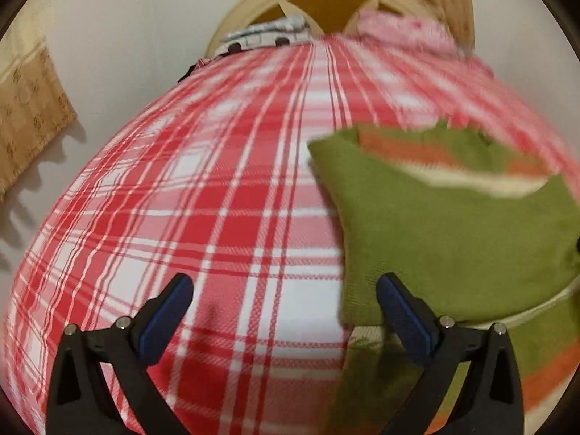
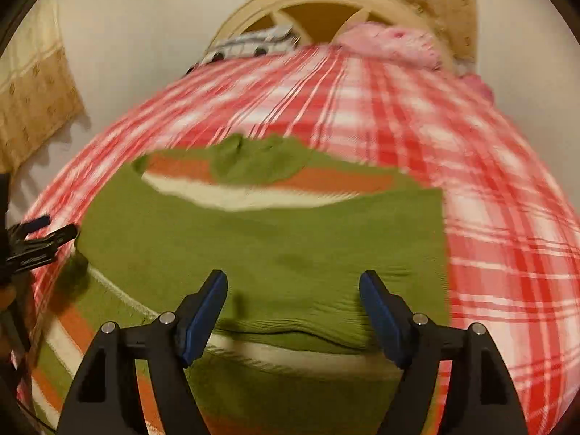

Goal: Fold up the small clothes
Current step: 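Grasp the folded sleeve cuff with the right tool and straighten it, then release the sleeve with the right tool and pull both tools back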

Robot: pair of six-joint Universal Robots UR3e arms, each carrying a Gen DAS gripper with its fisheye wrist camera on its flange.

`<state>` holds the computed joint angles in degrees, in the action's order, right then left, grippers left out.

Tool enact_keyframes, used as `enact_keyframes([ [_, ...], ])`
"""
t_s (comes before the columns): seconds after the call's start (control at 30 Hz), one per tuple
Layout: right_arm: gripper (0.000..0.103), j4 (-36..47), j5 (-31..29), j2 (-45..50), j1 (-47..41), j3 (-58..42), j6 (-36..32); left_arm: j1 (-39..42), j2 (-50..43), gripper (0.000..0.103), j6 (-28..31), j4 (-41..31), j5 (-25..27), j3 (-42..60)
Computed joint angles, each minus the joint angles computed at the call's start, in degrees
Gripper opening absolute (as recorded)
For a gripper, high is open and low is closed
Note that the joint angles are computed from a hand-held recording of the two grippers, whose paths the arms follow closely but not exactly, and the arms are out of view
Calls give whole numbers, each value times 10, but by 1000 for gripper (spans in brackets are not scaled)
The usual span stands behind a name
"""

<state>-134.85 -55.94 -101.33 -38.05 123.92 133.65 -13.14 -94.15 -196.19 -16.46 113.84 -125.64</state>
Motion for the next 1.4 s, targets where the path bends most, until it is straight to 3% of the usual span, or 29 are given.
enact_keyframes([
  [0.07, 76, -43, -58, 66, 30, -12, 37, 6, 2, 103, 0, 41, -21, -30],
  [0.1, 76, -59, -54, 69, 25, -3, 31, 6, 6, 103, -1, 53, -19, -39],
  [0.27, 76, -91, -101, -4, 35, 44, 35, 16, 6, 103, 3, 55, -47, -45],
  [0.4, 76, -81, -36, -53, 25, 65, 24, 3, -6, 103, 2, 59, -26, -37],
  [0.5, 76, -99, -111, 19, 87, 41, 47, 10, -3, 103, 3, 66, -38, -43],
  [0.57, 78, -143, -84, 22, 68, 75, 61, 15, 4, 103, 2, 66, -47, -50],
  [0.83, 78, -104, -59, 6, 34, 78, 41, -2, 0, 103, 1, 65, -33, -47],
  [0.97, 79, -179, -72, -1, 48, 121, 54, 7, 1, 103, 6, 62, -48, -46],
  [1.17, 79, -128, -59, -30, 27, 118, 42, -6, 8, 103, 3, 61, -34, -50],
  [1.4, 79, -105, -30, -54, 1, 130, 20, -2, 32, 103, 18, 51, -57, -63],
])
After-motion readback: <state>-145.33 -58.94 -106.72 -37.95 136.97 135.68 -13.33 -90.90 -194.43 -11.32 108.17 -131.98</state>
